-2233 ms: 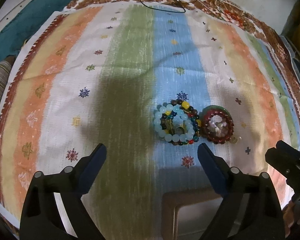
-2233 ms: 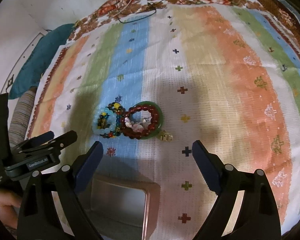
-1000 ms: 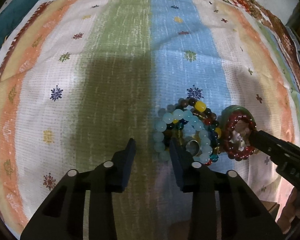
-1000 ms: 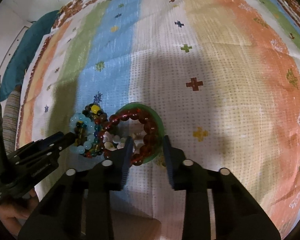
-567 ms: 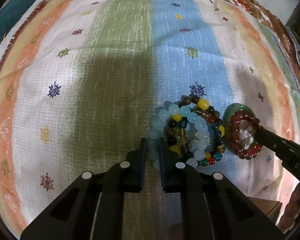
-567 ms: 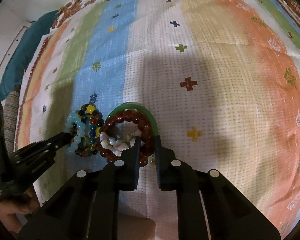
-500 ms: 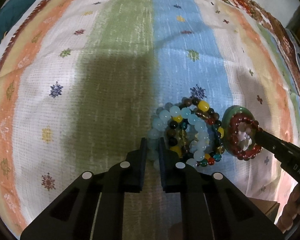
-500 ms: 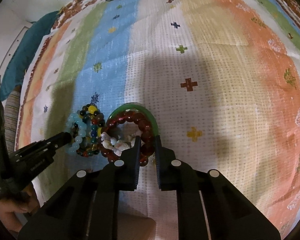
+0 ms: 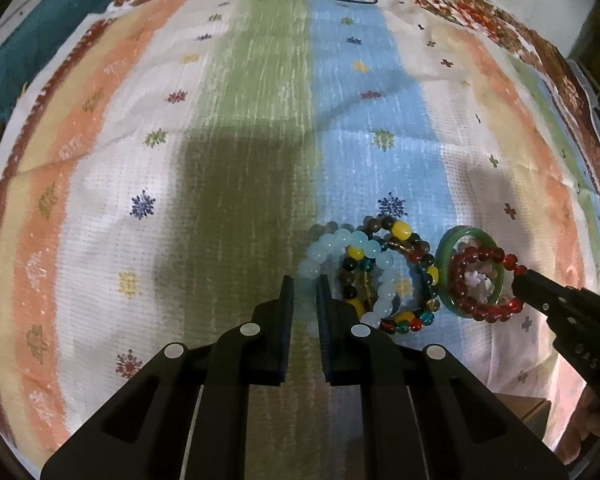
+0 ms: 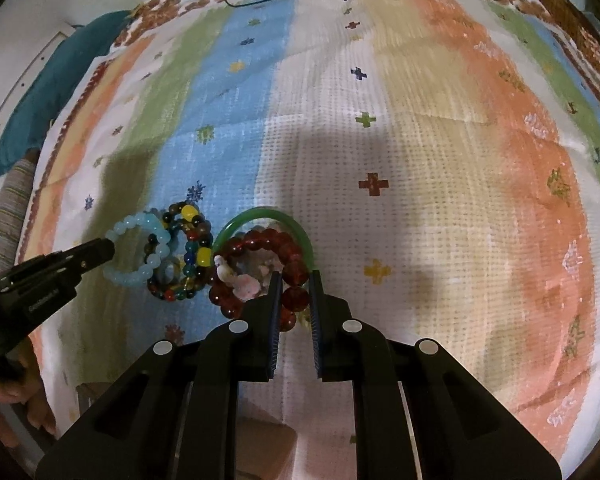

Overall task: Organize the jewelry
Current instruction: 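Grasp the red bead bracelet with the right tool while the left tool grasps the light blue bracelet, then lift both held bracelets and carry them back over the silver tin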

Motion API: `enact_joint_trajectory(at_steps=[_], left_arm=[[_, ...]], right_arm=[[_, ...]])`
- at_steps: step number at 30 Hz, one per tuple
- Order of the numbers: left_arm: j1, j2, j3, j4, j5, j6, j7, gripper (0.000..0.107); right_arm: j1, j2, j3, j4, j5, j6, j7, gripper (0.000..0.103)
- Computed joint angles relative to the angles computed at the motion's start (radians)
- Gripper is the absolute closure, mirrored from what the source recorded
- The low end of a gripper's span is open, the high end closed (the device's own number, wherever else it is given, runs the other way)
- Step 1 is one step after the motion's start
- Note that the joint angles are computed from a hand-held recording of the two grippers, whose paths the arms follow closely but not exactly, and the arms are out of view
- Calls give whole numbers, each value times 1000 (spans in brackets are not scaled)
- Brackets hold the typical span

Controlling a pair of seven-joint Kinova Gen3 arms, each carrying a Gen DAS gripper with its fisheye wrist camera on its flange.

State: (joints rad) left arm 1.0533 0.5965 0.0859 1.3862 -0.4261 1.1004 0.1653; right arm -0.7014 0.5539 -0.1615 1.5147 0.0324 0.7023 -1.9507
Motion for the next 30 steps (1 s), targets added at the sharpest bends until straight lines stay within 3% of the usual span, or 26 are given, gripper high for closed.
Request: enact_joint_trajectory(at_steps=[3, 12, 30], left_arm=[[5, 16, 1, -40, -6, 50, -23, 96], [41, 0, -8, -67, -46, 83, -10, 96], [107, -21, 2, -123, -120, 160, 35, 96]], right_arm=[[-31, -15, 20, 7, 39, -1, -16, 89], [-75, -64, 39, 45, 127, -31, -58, 89], [-94, -180, 19, 140, 204, -91, -115, 89]])
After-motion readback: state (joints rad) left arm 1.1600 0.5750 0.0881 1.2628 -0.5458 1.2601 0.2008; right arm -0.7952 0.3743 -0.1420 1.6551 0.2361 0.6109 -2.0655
